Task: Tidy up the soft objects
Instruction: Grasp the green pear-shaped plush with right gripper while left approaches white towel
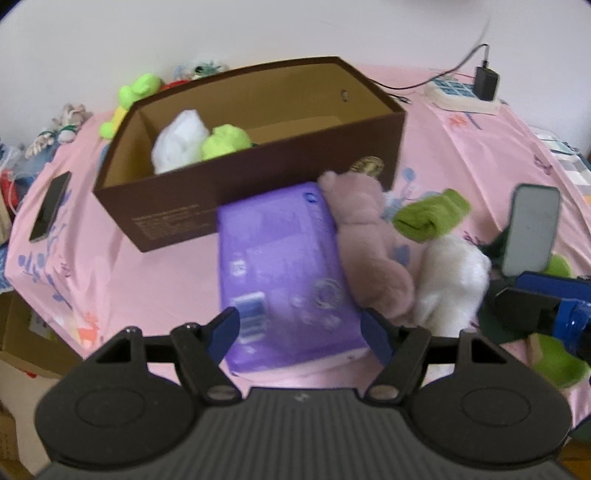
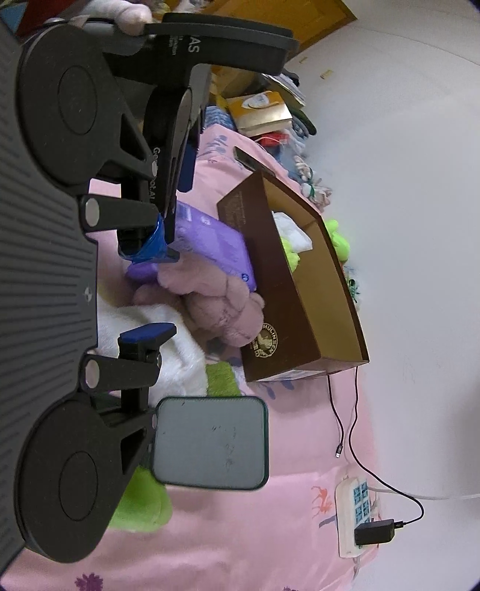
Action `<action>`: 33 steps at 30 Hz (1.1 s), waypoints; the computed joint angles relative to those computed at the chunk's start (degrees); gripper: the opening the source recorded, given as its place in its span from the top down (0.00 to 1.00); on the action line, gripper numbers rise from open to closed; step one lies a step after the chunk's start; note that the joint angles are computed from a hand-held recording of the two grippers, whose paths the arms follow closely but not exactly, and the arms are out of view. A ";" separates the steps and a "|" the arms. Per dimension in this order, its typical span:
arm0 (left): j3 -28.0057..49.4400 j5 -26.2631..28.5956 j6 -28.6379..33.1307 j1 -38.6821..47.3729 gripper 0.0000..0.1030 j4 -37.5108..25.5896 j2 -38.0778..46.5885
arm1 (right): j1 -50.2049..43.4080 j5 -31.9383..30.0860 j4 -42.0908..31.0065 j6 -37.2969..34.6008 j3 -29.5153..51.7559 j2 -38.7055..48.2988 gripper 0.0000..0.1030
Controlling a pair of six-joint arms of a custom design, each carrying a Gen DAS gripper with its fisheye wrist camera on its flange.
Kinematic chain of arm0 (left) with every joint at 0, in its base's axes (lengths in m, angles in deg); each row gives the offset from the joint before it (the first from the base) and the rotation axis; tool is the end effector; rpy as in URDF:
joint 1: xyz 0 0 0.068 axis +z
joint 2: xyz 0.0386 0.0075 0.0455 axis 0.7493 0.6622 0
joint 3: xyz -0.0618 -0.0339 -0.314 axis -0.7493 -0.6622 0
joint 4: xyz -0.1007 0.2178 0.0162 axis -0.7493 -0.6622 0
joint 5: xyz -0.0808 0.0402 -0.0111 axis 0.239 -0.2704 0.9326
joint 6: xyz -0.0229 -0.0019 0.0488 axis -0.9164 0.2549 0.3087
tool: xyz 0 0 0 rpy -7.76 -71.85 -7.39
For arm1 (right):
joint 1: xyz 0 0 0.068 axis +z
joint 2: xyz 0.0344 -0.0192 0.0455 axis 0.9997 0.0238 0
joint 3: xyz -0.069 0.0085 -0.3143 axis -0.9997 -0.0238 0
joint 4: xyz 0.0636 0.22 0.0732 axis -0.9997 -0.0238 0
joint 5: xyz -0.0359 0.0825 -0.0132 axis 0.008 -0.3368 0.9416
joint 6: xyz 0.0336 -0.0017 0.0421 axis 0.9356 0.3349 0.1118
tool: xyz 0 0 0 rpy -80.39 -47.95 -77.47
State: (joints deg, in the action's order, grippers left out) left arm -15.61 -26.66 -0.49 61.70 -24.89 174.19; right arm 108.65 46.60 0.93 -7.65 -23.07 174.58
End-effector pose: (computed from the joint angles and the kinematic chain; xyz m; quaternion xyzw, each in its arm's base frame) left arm 0.2819 0.0630 0.2818 0.0133 0.9551 0.0307 0.2943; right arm 0.2507 0.1068 0.2282 -0.1292 0.8685 0.3108 0.3638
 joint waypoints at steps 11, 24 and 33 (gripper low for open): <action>-4.19 5.06 1.13 -4.29 0.29 1.65 -4.01 | -11.08 -5.61 -2.20 -1.87 -5.06 -3.45 0.82; -5.35 10.55 9.57 -10.90 0.27 6.37 -2.65 | -21.99 -5.60 -6.53 -2.31 -7.46 -5.72 0.81; -3.86 10.04 14.04 -12.26 0.22 9.11 3.28 | -23.09 -7.27 -7.56 -2.78 -5.81 0.44 0.79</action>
State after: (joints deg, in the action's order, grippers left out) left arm -19.47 -16.62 13.55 49.44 -15.77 177.46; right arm 85.56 39.32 -6.63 -10.42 -28.88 175.02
